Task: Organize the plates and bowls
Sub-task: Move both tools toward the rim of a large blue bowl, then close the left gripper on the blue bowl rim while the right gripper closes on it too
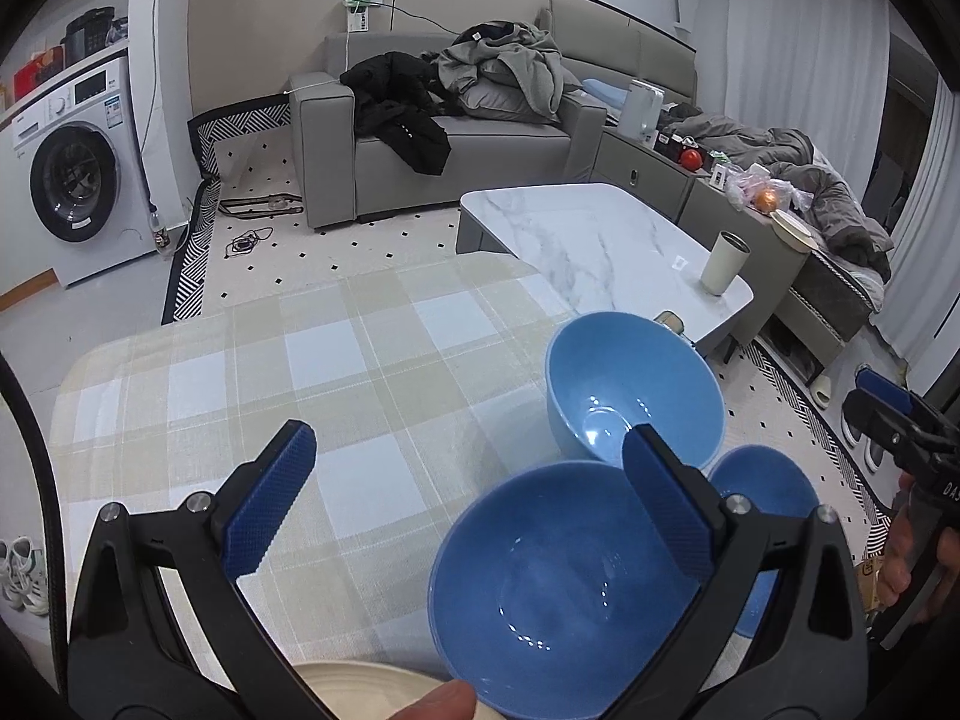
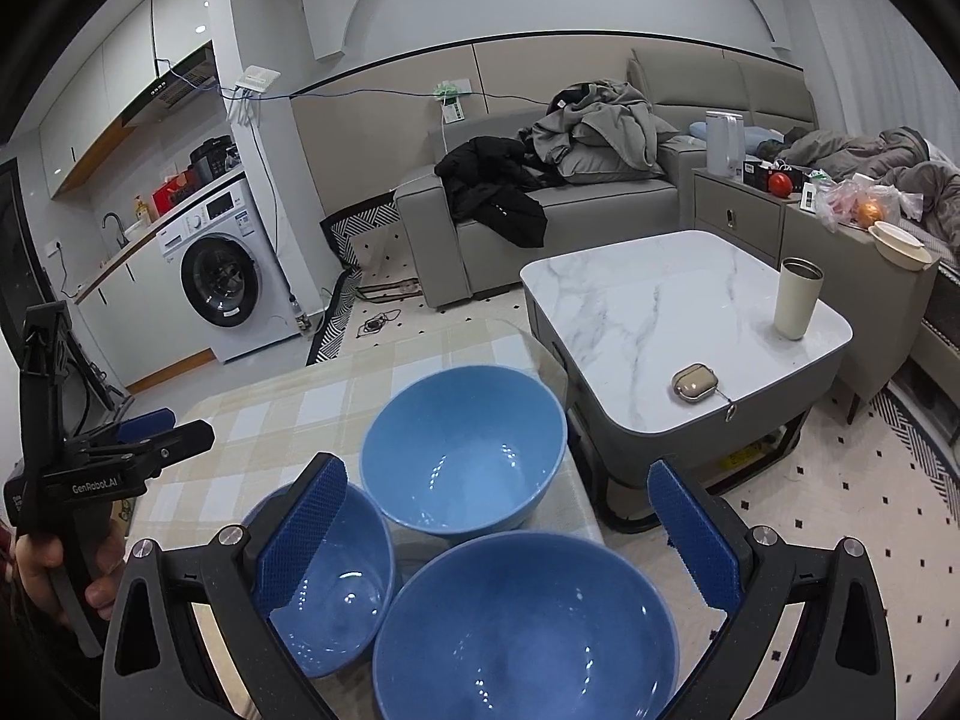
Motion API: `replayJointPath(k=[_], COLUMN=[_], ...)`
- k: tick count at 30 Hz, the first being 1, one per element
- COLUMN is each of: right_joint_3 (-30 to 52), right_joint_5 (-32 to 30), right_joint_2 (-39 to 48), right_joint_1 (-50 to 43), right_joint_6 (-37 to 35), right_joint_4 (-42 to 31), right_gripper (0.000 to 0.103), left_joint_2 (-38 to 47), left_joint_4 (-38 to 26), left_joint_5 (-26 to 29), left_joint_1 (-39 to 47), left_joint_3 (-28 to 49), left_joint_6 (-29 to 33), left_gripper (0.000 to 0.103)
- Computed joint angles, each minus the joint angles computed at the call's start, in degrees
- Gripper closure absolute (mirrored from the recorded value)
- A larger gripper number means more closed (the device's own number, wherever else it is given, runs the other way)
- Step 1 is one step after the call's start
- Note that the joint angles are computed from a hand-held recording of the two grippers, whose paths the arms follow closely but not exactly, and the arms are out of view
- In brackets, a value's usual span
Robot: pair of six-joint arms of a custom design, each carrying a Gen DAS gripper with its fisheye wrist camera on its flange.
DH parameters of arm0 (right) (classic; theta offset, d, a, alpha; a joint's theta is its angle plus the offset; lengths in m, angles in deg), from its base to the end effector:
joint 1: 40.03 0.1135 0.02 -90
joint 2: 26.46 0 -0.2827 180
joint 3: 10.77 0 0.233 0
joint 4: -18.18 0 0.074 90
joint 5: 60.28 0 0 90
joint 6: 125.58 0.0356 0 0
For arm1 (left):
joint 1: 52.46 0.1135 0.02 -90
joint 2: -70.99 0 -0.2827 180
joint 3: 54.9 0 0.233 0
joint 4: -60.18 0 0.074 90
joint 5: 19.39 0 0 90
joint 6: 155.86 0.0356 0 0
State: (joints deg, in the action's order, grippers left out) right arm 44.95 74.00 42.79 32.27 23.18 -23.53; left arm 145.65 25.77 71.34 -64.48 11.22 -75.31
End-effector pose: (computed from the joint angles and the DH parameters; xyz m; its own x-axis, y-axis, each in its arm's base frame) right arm 0.0854 0.1859 0.2416 -0.6092 0.1044 -0.7861 -0.0774 0.9787 0.1900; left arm 0.2501 -0.0537 0.2769 -0.6931 -0.0203 -0.7206 0.1050 0.9861 -0.1287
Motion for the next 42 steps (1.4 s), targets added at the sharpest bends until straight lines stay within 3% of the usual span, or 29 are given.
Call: replayJointPath(k=[12,23,35,42], right_joint_3=[-1.61,-4.34,-5.00,-4.58], right_joint_5=[-8.85,-16.40,-22.17,-26.08], right_joint_2=[-0.72,1.54,8.07,12.57], right_joint_1=[-11.79,-20.77,-26.73,-29.75], right_joint_6=[-10.02,-14.72,-19.51,-21.92], right_joint_4=[5.21,10.07,17.06,20.30], right_gripper=[0.000,0.000,0.001,0.008], left_joint_2=[10.94,21.73,32.61,37.65], left_joint_4=[0.45,0.81,-0.16,-1.26], left_joint_5=[-1.06,-1.75,-1.27,0.06], left_joint_1=[-1.93,-4.84,-4.54,-4.15], left_joint_3=[7.98,14.74,22.50,26.27], left_joint_6=[0.08,-1.06,-1.25,-1.17], left_gripper=[0.001,0.001,0.001,0.001])
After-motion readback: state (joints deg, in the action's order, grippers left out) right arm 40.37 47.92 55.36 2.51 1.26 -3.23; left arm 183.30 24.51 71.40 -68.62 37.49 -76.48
